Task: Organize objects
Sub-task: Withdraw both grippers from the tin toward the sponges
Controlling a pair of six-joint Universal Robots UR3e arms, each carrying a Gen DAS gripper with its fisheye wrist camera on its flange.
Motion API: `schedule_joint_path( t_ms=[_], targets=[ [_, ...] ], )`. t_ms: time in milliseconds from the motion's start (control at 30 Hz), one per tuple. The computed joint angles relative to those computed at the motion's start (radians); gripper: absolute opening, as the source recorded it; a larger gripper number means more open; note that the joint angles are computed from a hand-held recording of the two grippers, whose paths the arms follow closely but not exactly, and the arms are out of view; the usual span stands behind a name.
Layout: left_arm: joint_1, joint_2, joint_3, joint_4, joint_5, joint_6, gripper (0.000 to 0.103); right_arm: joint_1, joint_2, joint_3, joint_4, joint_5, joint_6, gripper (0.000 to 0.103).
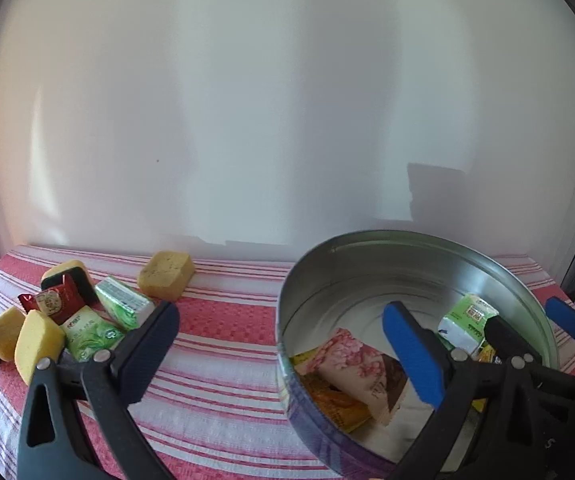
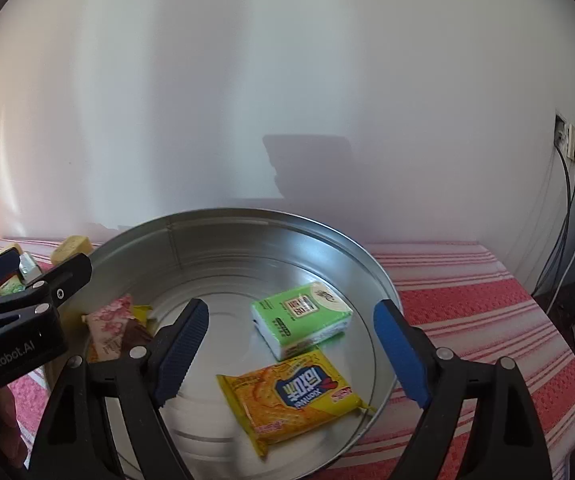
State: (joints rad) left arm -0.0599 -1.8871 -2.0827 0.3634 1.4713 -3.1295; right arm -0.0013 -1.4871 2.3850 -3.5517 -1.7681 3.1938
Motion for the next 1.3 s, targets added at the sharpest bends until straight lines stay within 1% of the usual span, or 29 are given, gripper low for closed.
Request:
schedule_joint_path(
  t_ms=[100, 200, 300, 400, 467, 533, 600, 667, 767, 867, 967, 1000, 1067, 1167, 1300],
  targets=[
    [0.006, 0.021, -0.042, 0.025, 0.019, 0.018, 0.103, 0.020, 0.011, 0.014, -0.062, 0.003, -0.013, 0.087],
    [0.034, 0.059, -0.088, 0.036, 0.002, 0.029, 0.103, 0.040, 0.026, 0.035, -0.143, -0.007, -0.024, 0.087],
    [0.068, 0.103, -0.147, 0.068, -0.018, 0.045, 0.103, 0.041, 0.037, 0.039, -0.179, 0.003, -0.036, 0.088],
    [0.076, 0.112, -0.188, 0.123, 0.012, 0.074, 0.103, 0.015, 0.030, 0.077, -0.246, 0.022, -0.022, 0.088],
    [0.095, 0.129, -0.214, 0.127, 0.004, 0.085, 0.103, 0.016, 0.034, 0.088, -0.279, 0.004, -0.004, 0.088],
    [0.117, 0.147, -0.238, 0.123, -0.018, 0.090, 0.103, 0.022, 0.038, 0.085, -0.286, -0.021, 0.011, 0.089],
    [0.124, 0.154, -0.256, 0.133, -0.019, 0.103, 0.103, 0.029, 0.043, 0.084, -0.296, -0.047, 0.025, 0.089],
    [0.146, 0.172, -0.280, 0.140, -0.046, 0.117, 0.103, 0.040, 0.050, 0.085, -0.309, -0.078, 0.041, 0.089],
    [0.194, 0.206, -0.330, 0.155, -0.096, 0.142, 0.103, 0.059, 0.053, 0.081, -0.303, -0.128, 0.068, 0.089],
    [0.253, 0.259, -0.373, 0.133, -0.157, 0.165, 0.103, 0.097, 0.069, 0.074, -0.314, -0.205, 0.096, 0.089],
    [0.299, 0.296, -0.403, 0.117, -0.192, 0.187, 0.103, 0.148, 0.078, 0.068, -0.314, -0.279, 0.121, 0.089],
    [0.319, 0.310, -0.412, 0.107, -0.208, 0.198, 0.103, 0.166, 0.068, 0.070, -0.296, -0.298, 0.140, 0.089],
    [0.360, 0.331, -0.423, 0.084, -0.242, 0.215, 0.103, 0.188, 0.037, 0.077, -0.237, -0.294, 0.191, 0.089],
    [0.420, 0.355, -0.433, 0.050, -0.279, 0.234, 0.103, 0.267, 0.035, 0.054, -0.183, -0.339, 0.244, 0.089],
    [0.514, 0.381, -0.447, 0.012, -0.345, 0.277, 0.103, 0.415, 0.106, -0.053, -0.110, -0.474, 0.262, 0.089]
  ],
)
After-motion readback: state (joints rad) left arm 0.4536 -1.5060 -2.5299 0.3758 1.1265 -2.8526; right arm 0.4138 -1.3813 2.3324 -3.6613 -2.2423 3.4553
